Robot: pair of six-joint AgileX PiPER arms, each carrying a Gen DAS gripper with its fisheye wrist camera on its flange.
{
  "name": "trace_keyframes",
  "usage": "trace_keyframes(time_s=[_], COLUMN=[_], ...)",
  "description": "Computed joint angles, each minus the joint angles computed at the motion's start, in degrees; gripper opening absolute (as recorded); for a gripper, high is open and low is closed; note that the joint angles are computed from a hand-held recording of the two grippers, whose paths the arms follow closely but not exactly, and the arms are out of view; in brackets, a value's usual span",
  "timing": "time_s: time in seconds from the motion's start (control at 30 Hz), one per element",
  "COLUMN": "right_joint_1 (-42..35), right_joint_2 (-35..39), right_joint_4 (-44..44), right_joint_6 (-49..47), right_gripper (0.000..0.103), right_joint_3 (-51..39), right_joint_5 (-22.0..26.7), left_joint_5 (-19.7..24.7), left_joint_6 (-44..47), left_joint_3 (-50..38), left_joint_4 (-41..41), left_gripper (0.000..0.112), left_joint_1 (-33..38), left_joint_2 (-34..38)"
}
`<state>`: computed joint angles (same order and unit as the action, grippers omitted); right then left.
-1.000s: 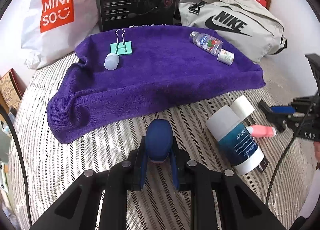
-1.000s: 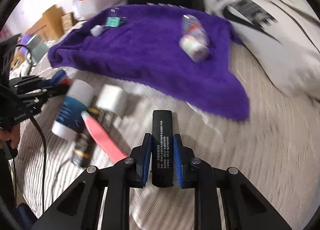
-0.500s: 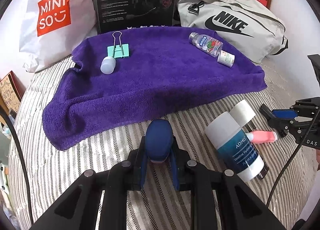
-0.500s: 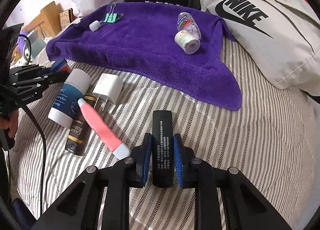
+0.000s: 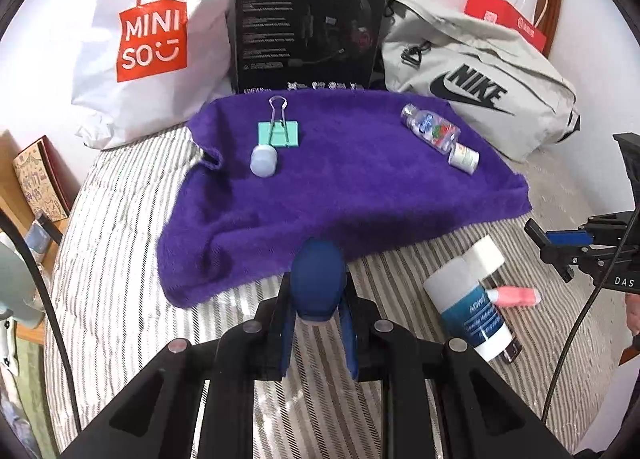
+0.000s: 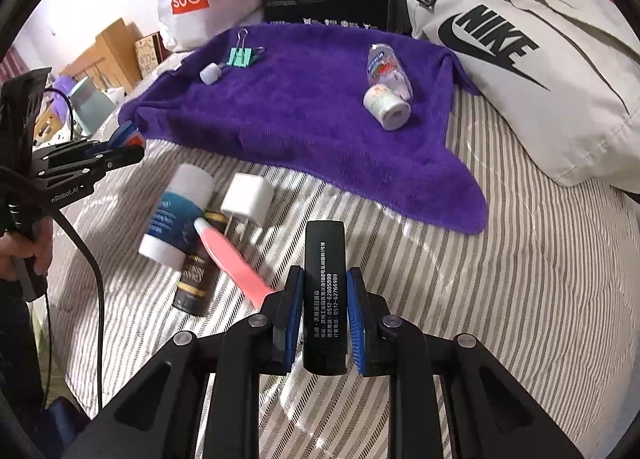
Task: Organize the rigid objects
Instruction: 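Carry the blue-capped tube and black box over the purple towel, then lower the tube by the clip with the left gripper while the right releases the box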
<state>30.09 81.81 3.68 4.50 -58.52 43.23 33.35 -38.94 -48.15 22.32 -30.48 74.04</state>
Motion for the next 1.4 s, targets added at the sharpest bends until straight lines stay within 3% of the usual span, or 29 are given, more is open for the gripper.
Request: trace_keyframes(time_s=[0.27,0.57,0.83,1.4], right_joint_1=[-3.49,-6.71,-5.97,-4.53], right_joint_2=[3.11,14.98,25.46,30.23], right_joint_4=[4.87,7.88,4.22,0.62], right_joint_6=[-5.77,-10.26,-9.80,-9.93], right_gripper=[0.021,0.021,0.021,0.021], right_joint_3=[-7.24,-22.17,-33.37,-36.40], right_joint_5=[2.05,6.60,10.82,11.19], left_joint_5=[0.00,1.46,1.23,0.87], left_joint_6=[9.39,17.07,21.87,24.61], left_joint_3=[-4.31,-12.98,-16.79,-20.07], left_joint_4=[-6.50,-11.12,-14.53,-17.00], left_gripper=[0.020,0.020,0.020,0.020], left_joint_1=[5.59,10.16,12.69,13.91], left_joint_2=[1.69,9.48,14.76,20.99])
